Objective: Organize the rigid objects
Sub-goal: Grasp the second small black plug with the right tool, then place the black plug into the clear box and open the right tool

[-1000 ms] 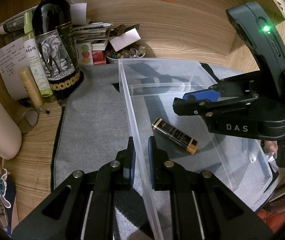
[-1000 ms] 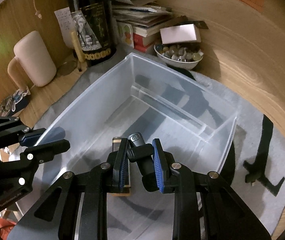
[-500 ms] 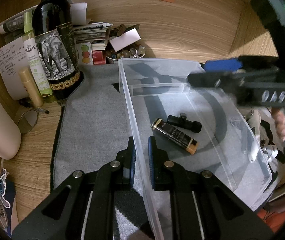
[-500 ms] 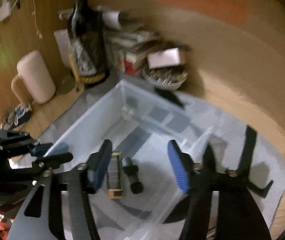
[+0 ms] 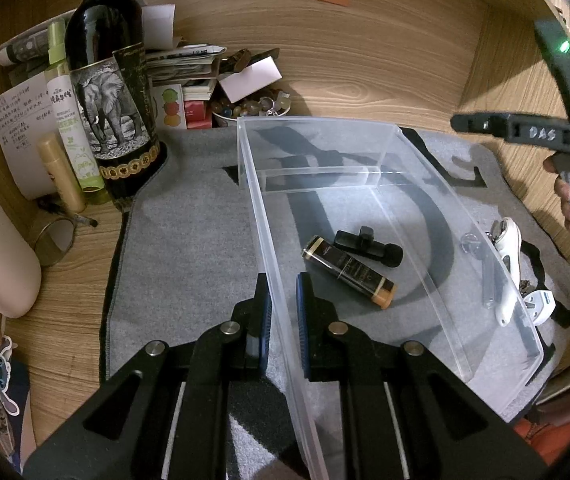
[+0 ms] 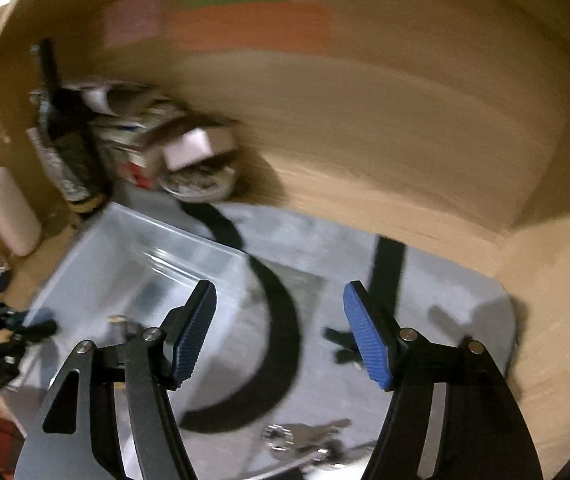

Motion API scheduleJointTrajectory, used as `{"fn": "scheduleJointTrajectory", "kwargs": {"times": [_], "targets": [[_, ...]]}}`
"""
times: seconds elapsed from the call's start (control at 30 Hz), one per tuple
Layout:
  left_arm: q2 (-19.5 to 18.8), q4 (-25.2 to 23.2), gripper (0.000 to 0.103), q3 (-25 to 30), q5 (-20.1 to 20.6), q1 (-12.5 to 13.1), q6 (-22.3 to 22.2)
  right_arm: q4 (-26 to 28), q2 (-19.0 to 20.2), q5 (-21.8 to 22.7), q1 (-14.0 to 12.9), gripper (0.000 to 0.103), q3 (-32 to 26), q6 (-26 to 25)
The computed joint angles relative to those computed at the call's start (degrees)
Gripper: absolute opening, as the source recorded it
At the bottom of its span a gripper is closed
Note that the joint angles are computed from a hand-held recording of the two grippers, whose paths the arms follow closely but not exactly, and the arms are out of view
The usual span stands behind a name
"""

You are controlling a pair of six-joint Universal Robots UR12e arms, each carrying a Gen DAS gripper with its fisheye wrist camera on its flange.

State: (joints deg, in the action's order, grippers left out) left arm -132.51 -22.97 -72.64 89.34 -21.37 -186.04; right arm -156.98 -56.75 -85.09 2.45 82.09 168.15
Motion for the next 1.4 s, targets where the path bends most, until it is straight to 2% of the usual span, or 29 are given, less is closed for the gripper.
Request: {"fn": "scheduleJointTrajectory", "kwargs": {"times": [0.27,0.7,0.8,0.87,0.93,1.2,1.4], "targets": [[-0.63,-0.75,0.012,1.11,0.72,-0.25,0.07,7.71,2.35,-2.79,-1.92,0.063,-1.89,1.75],[0.26,0.05,0.012,-0.51,0.46,0.09,-0.02,16.63,5.79,-3.93,-2.97,0.063,-5.79,-1.18],[0.23,0.08,0.012,-0.51,0.47,0.13,-0.25,16.38,6.05,-2.36,-3.37,0.063,-5.97,-0.9],[0.22,0.1,0.012,-0.52,0.54,0.14,-0.34,15.8,5.98,-1.7,-3.58,0.055,-5.65,-1.35],[0.22,0.13,0.012,-0.55,0.55,0.14,-0.37,15.6,5.67,-1.02,-3.66,0.042,-5.23,-1.9],[0.21,0.12,0.012,-0.52,0.6,0.11,-0.4,12.4,3.68,-0.25,-3.61,0.042,-2.36,-1.43],[0.19,0.18,0.012,-0.49,0.6,0.09,-0.54,6.59,1.53,0.83,-3.11,0.042,0.23,-1.09]]}}
